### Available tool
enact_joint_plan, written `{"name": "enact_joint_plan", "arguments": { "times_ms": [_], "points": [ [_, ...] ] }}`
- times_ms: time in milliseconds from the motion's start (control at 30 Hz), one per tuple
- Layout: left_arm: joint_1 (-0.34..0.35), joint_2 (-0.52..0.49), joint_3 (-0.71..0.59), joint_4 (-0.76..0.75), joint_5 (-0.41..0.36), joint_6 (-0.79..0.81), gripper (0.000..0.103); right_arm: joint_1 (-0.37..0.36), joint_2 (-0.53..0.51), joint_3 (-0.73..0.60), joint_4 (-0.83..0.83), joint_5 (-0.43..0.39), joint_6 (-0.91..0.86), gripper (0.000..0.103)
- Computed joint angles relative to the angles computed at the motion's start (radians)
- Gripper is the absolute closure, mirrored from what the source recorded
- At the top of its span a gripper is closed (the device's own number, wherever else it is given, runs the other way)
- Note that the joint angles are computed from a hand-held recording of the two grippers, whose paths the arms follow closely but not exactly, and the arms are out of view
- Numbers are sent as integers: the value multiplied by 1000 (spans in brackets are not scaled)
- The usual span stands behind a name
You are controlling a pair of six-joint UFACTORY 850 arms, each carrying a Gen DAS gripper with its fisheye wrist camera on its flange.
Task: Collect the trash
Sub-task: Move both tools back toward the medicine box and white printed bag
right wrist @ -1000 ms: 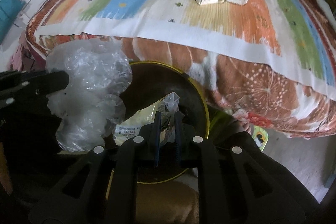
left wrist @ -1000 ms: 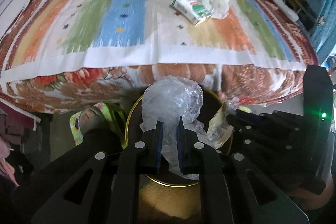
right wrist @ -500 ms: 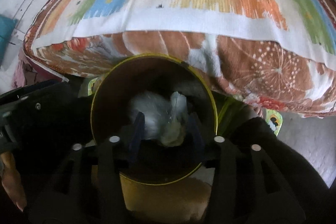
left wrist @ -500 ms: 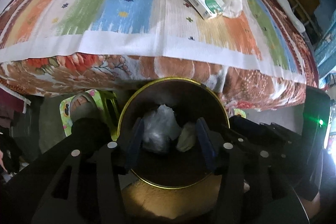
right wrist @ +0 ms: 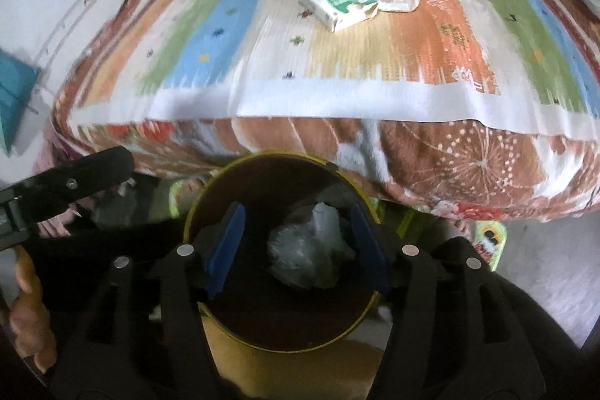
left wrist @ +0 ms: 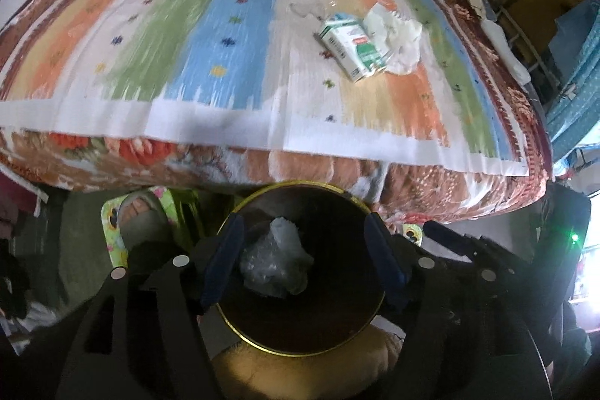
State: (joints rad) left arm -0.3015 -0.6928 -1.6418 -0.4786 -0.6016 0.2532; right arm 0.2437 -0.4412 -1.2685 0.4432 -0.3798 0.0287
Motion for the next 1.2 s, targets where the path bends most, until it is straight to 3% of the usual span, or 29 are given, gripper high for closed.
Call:
{"name": "enact_joint_plan", "arguments": {
  "times_ms": [133, 267, 333, 600, 800, 967, 1200],
  "points": [
    [7, 4, -12, -4, 39, 4, 34, -8, 15, 2, 24, 20, -12, 41],
    [23, -22, -63, -96, 26, 61, 25, -15, 19, -26, -6, 22, -14, 31],
    [22, -46, -106, -57, 26, 14, 22, -25, 17, -41, -14, 17, -11, 31],
    [37, -200, -352, -100, -67, 33, 13, -73, -24, -121, 59, -27, -53, 25],
    [48, -275, -448, -210, -85, 114, 6, -89, -74, -209, -120, -17, 86, 13],
    [58, -325, -510, -299, -45, 165, 6, -108, -142, -305, -238, -43, 167, 12],
    [49, -468, -702, -277, -117, 145, 6, -126, -203, -392, -296, -30, 174, 12]
  ]
}}
